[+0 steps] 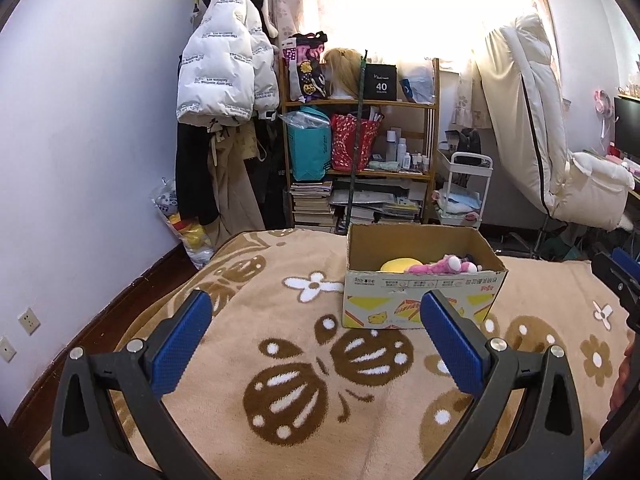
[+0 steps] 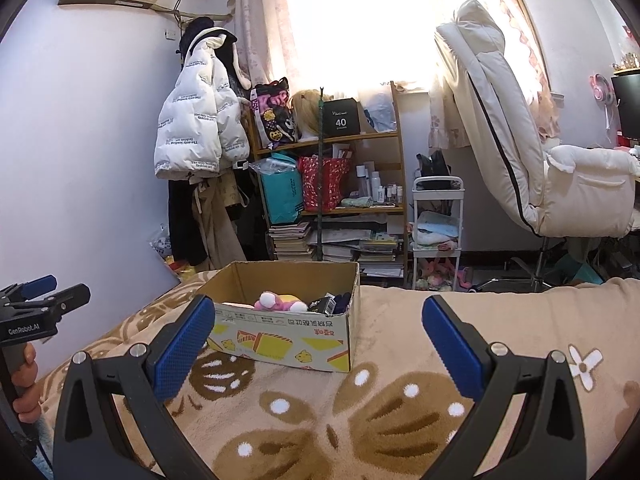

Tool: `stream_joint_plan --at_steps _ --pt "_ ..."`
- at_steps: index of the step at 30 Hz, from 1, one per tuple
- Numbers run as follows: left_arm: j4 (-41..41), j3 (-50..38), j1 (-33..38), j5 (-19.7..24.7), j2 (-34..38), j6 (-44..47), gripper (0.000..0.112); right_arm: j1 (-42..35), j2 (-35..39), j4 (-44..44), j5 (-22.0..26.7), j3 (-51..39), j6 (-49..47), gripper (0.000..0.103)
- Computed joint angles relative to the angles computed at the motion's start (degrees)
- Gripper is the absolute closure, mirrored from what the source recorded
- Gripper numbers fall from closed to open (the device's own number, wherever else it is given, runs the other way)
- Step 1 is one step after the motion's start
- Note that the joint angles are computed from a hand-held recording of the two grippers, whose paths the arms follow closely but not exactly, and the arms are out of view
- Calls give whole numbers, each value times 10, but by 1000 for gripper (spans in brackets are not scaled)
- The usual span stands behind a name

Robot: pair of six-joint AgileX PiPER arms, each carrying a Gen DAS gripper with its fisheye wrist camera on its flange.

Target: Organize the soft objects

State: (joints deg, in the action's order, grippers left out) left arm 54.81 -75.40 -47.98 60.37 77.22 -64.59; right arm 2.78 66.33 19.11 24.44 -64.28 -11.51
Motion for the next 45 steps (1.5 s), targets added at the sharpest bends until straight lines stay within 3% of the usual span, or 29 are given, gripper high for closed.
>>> stream_joint_plan --at_steps 45 --pt "17 -12 -26 28 8 11 10 -7 0 11 7 -1 -12 0"
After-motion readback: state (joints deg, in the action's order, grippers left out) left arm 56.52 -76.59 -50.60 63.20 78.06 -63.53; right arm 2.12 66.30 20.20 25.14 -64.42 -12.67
